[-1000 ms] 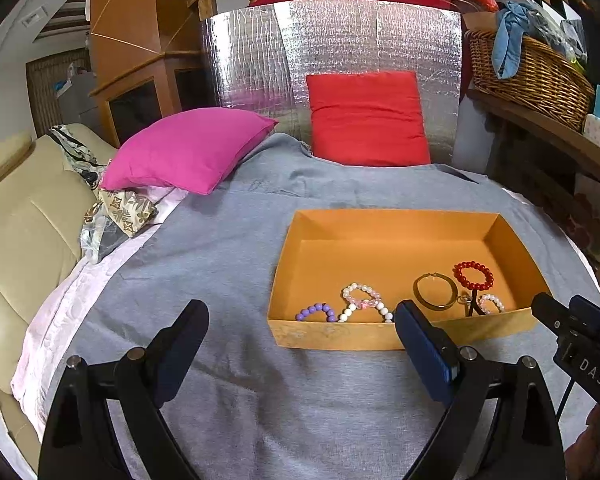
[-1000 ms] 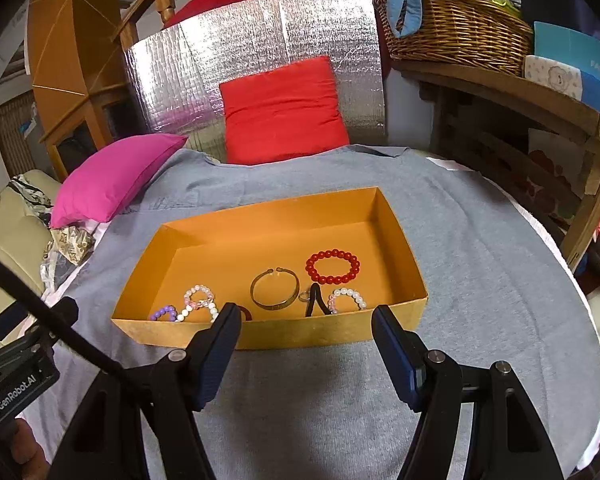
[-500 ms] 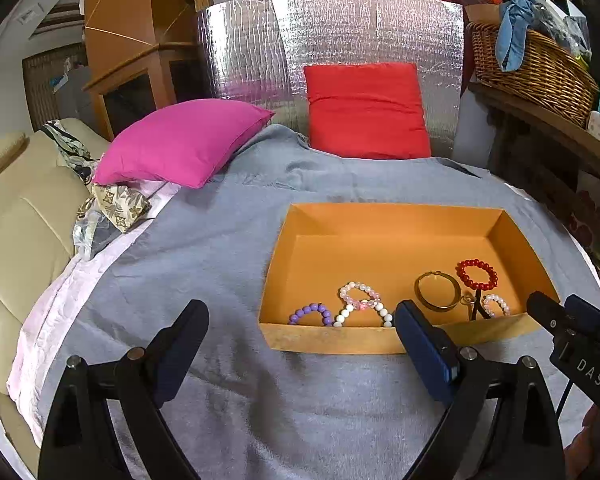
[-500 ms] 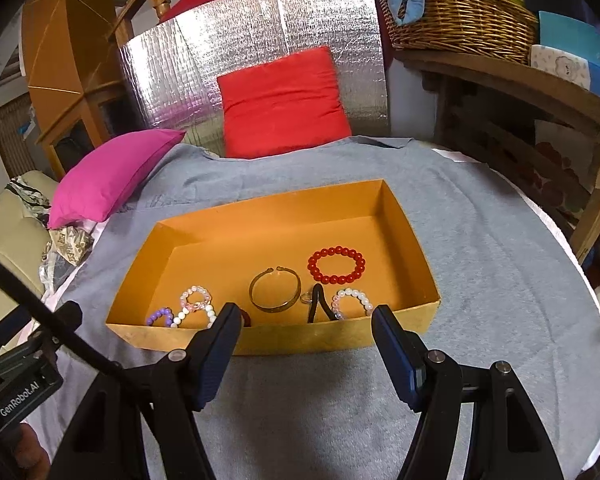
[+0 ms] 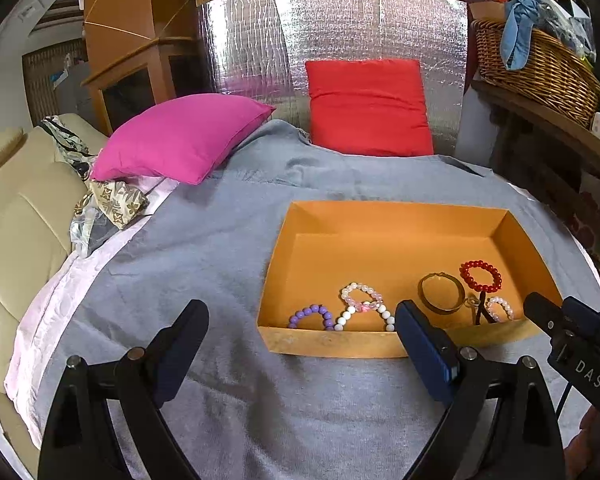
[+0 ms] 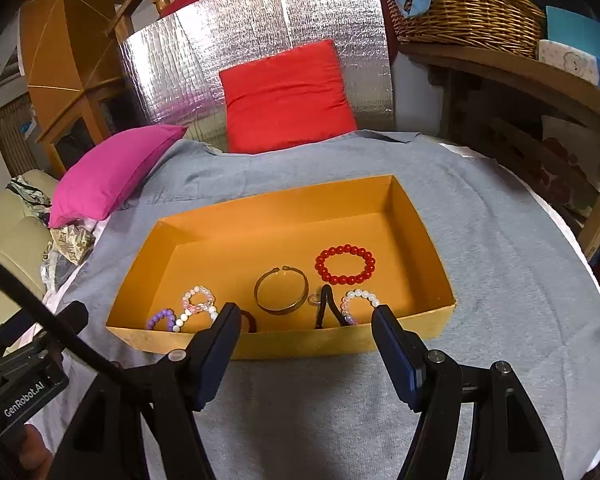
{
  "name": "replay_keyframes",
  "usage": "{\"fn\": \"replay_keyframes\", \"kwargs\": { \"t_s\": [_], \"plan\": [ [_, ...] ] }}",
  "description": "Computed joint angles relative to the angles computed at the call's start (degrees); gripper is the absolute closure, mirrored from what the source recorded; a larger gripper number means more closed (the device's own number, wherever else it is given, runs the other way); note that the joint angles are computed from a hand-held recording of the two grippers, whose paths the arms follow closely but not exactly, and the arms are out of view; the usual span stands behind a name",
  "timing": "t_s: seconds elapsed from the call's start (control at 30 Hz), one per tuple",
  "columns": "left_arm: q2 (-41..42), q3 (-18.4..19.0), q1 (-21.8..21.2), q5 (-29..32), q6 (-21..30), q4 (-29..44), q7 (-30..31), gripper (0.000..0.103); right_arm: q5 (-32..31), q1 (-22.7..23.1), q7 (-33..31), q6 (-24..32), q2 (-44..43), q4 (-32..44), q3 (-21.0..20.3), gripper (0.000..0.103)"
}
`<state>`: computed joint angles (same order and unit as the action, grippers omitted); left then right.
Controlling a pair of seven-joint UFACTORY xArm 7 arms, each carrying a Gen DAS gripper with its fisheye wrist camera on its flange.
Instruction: Organize jewelry
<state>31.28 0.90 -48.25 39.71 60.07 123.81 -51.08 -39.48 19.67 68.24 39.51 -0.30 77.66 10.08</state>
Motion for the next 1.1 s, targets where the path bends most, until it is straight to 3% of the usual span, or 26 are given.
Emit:
{"fn": "replay_keyframes", "kwargs": {
  "t_s": [0.73,1.1],
  "plan": [
    [6.71,2.56,-0.75,-3.55,2.23,9.92,3.55,0.009,1.18,0.87,-2.5,1.34,2.91,4.25,-1.4,0.032],
    [6.62,3.12,-1.02,-4.02,1.99,9.75,3.51,0.009,1.15,1.42,-2.51,0.93,3.48,4.44,-1.85,0.032]
  ]
}}
